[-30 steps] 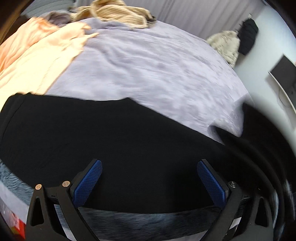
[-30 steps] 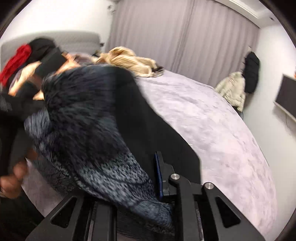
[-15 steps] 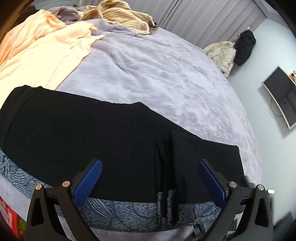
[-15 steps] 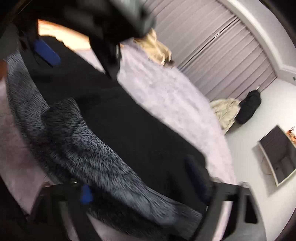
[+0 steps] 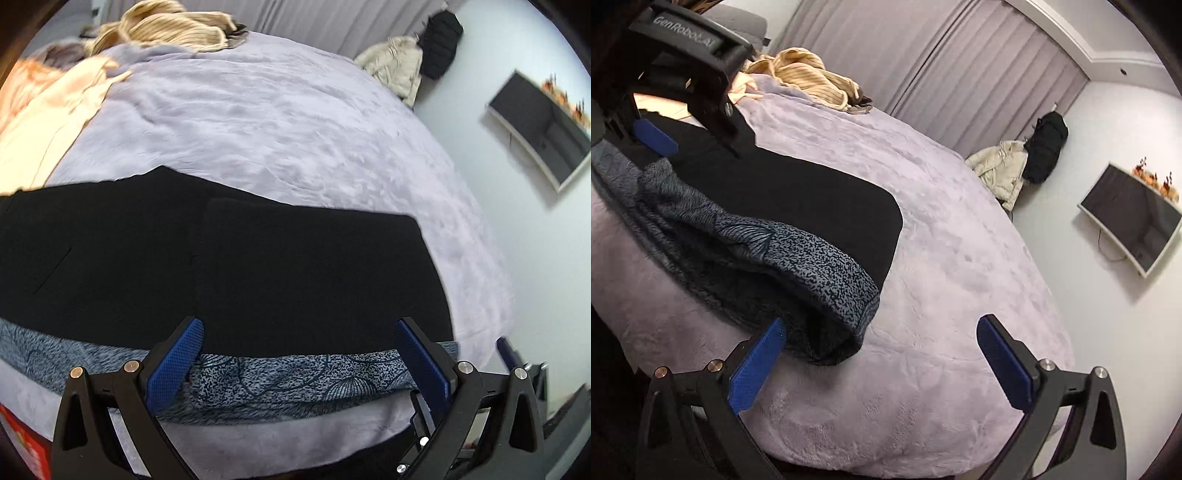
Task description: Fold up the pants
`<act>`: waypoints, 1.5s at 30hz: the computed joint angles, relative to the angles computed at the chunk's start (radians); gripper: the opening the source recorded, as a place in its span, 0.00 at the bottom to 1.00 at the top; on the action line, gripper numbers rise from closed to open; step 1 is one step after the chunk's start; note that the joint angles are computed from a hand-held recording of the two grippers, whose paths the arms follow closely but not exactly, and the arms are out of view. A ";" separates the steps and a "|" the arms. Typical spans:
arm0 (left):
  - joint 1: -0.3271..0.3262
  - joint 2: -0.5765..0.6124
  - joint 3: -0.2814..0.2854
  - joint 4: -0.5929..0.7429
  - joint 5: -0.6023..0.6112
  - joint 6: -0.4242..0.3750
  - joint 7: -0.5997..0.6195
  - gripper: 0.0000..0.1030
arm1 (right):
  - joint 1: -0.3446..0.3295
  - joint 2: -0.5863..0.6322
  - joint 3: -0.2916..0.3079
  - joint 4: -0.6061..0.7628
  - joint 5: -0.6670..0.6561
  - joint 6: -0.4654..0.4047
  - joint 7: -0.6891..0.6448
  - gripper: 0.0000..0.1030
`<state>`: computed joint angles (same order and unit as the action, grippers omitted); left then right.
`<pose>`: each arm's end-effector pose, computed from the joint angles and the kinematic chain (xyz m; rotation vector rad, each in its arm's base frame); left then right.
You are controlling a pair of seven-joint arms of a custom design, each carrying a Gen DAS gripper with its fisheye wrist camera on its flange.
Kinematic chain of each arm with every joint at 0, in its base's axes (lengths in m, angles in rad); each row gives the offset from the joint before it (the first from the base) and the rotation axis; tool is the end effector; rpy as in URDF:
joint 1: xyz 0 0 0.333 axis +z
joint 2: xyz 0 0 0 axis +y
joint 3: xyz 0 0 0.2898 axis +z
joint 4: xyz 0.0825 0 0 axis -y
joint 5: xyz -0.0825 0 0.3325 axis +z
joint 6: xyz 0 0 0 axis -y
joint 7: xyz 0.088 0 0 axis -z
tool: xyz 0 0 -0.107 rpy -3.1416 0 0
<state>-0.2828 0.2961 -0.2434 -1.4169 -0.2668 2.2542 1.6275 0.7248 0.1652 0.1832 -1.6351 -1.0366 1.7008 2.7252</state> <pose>0.5556 -0.3034 0.5804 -1.5900 2.5105 -0.9646 0.4138 0.3853 0.5390 -1.8203 1.9082 -1.4103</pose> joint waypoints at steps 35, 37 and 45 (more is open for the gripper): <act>-0.074 0.079 0.039 0.043 0.228 -0.031 -0.144 1.00 | -0.442 0.015 -0.186 0.056 1.554 0.391 -1.460 1.00; -0.085 0.102 0.040 0.080 0.244 -0.053 -0.166 1.00 | -0.461 0.089 -0.159 0.149 1.518 0.333 -1.446 1.00; -0.076 0.067 0.037 0.103 0.242 -0.010 -0.172 1.00 | -0.348 -0.050 -0.088 -0.013 1.020 0.536 -1.263 1.00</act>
<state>-0.3583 0.3635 -0.2063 -1.3141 -0.0243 2.2437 1.4552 0.3765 0.1153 0.0948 -1.6479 -0.0169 2.2368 1.4625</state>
